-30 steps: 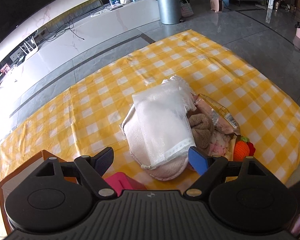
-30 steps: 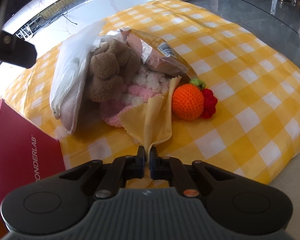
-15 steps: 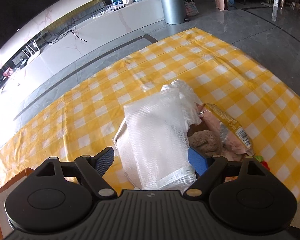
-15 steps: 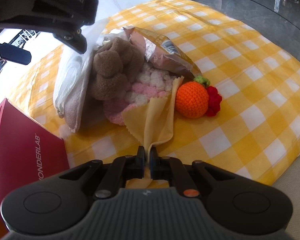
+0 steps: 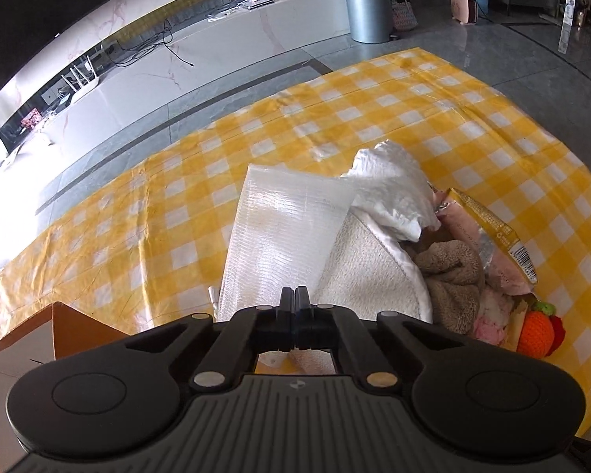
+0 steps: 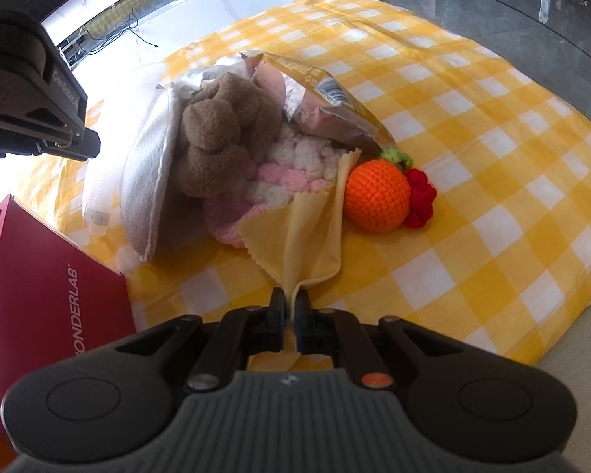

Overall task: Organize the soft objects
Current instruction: 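Grasp the yellow cloth with the right tool while the left tool grasps the white towel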

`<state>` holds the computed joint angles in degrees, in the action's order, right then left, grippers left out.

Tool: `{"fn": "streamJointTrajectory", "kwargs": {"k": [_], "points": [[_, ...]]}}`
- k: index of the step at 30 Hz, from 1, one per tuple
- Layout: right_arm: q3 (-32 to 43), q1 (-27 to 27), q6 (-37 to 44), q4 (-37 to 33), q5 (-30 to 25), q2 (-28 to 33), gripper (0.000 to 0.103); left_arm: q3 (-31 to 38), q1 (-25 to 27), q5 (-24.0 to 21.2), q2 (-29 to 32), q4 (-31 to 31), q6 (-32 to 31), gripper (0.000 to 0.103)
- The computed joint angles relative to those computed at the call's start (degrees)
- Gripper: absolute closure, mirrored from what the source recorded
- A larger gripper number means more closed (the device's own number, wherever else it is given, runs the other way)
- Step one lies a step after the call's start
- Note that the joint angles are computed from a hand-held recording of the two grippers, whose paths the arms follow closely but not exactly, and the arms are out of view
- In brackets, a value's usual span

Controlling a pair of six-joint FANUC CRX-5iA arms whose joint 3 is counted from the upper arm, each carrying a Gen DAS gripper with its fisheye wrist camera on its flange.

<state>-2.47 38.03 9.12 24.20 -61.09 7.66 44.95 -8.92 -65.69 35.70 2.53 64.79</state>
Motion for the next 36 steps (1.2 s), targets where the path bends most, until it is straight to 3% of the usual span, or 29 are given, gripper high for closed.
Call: {"fn": "streamJointTrajectory", "kwargs": {"k": [10,16,23,26,27,29,30,31,36], "points": [[0.4,0.2,0.6,-0.1,-0.5,0.1,0.100,-2.7,2.6,0.8,-2.3,8.5,-3.8,0.103],[0.4,0.1,0.4,-0.1,-0.4,0.1,0.100,0.0,6.7,-6.3,-1.4,18.6,-2.9,0.103],[-0.5,0.4,-0.7,0.8,0.3,-0.8,0.100,-7.7,9.9,-3.7,-6.5,26.4,-9.8,0.103],[-0.1,0.7,-0.5,0.9,-0.3,-0.6,0.100,-8.9,10.0,-1.7,-7.4,25.8,-10.5,0.103],[-0.1,0.8,-0.4,1.1,-0.4,-0.6,0.100,-8.0,9.8,-1.7,-6.8,24.8,-10.3,0.100],[-0.4,1.1,-0.4,1.6,0.0,-0.9,0.100,-5.5,9.6,-3.0,-4.5,24.0,-12.9,0.077],[-0.4,1.3,-0.2,1.8,0.1,-1.0,0.100,-3.8,9.4,-4.1,-3.1,23.7,-14.4,0.047],[-0.2,1.4,0.2,1.8,-0.1,-0.8,0.100,-2.5,8.9,-4.8,-1.9,22.7,-16.7,0.027],[0.0,1.1,1.4,0.6,0.1,-0.8,0.100,2.6,4.9,-2.2,1.7,11.1,-25.6,0.025]]}}
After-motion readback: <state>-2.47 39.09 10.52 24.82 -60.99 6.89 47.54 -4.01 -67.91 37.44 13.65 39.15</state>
